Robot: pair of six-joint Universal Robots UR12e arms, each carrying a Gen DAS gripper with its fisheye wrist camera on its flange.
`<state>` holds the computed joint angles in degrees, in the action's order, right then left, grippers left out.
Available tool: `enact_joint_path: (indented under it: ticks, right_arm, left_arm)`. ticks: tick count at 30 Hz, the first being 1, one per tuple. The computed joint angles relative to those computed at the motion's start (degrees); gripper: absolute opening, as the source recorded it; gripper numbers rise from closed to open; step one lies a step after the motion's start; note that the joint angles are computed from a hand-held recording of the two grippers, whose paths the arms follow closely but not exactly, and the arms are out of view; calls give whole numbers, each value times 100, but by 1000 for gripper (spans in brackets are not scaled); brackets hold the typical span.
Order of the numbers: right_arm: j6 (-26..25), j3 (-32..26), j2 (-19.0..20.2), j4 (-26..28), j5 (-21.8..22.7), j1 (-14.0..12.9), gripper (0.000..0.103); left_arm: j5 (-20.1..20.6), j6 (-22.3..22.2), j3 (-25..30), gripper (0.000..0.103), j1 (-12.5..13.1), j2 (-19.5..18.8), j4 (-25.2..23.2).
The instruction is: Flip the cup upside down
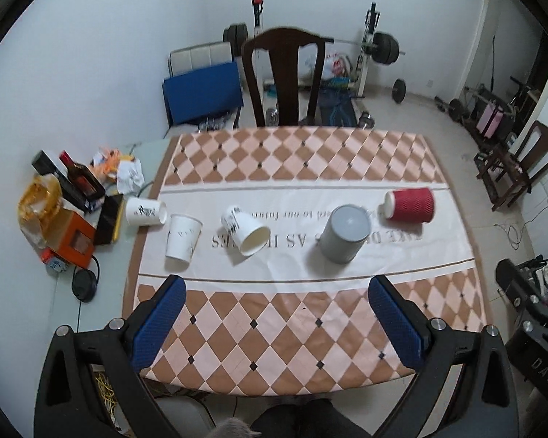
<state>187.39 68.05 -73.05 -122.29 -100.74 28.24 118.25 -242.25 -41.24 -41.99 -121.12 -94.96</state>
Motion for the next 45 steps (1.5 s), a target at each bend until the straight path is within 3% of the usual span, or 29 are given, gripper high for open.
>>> enact_joint_path:
  ticks: [6, 20, 24, 32, 45]
  right_arm:
    - [70, -36, -260, 155, 18, -22, 101]
    - [-33, -29, -565, 199, 97, -70, 103]
    - [-51, -50, -563, 263, 148, -84, 103]
    - [-191, -289, -437, 705, 315, -143, 103]
    - [-280, -417, -323, 806, 363, -177, 103]
  left_arm:
    - [192, -135, 549, 102, -140, -148, -360]
    - [368, -502, 1252, 102, -280, -363, -998]
    - [370, -485, 1468, 102, -290, -451, -1206]
    - [-20, -360, 1749, 102, -248, -579, -1388]
    - [-30, -421, 2069, 102, -256, -763, -1603]
